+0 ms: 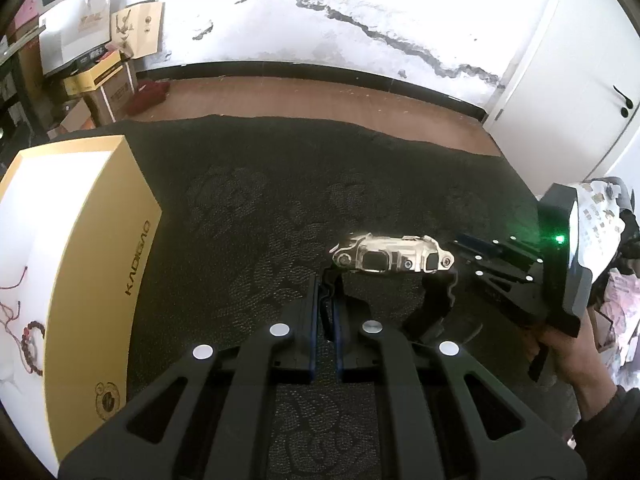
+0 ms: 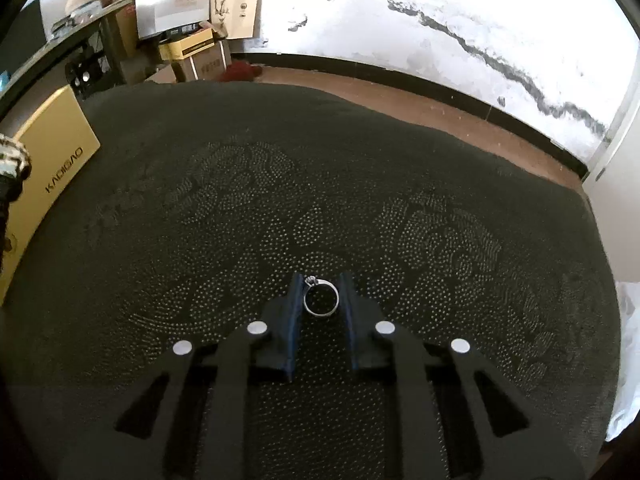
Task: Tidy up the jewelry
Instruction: 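Carry the watch and the ring toward the box with both grippers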
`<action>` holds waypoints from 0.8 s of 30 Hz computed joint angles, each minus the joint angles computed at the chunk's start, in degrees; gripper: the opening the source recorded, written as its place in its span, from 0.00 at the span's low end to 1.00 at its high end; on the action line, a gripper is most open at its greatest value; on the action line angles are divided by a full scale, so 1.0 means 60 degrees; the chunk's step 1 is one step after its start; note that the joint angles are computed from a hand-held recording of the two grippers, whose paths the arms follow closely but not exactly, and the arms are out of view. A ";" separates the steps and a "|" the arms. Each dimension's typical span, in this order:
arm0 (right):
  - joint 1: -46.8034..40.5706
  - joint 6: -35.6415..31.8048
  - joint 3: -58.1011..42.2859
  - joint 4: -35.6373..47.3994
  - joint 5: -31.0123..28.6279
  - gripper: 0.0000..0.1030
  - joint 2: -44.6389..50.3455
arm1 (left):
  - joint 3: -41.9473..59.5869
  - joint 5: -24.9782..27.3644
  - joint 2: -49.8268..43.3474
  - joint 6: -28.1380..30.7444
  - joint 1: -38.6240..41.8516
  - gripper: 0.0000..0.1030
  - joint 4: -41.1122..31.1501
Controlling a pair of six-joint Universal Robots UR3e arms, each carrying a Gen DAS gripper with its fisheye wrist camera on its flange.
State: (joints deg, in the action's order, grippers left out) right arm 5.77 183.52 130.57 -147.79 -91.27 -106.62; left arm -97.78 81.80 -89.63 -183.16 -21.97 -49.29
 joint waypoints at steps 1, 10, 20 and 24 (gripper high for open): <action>0.0050 0.0073 -0.0027 0.0072 -0.0028 0.18 -0.0014 | 0.0046 0.0003 -0.0022 -0.0034 0.0017 0.06 -0.0021; 0.1456 0.1446 -0.1729 0.1709 -0.0734 0.18 -0.0076 | 0.0235 0.0293 0.0251 -0.0042 0.0232 0.06 -0.0007; 0.5026 0.4612 -0.6902 0.4281 -0.3093 0.18 0.2123 | 0.0127 -0.0180 0.2012 0.0958 0.1990 0.06 -0.0902; 0.5908 0.5002 -0.9164 0.4861 -0.3363 0.18 0.3447 | -0.0235 -0.0977 0.3165 0.1875 0.3710 0.06 -0.1701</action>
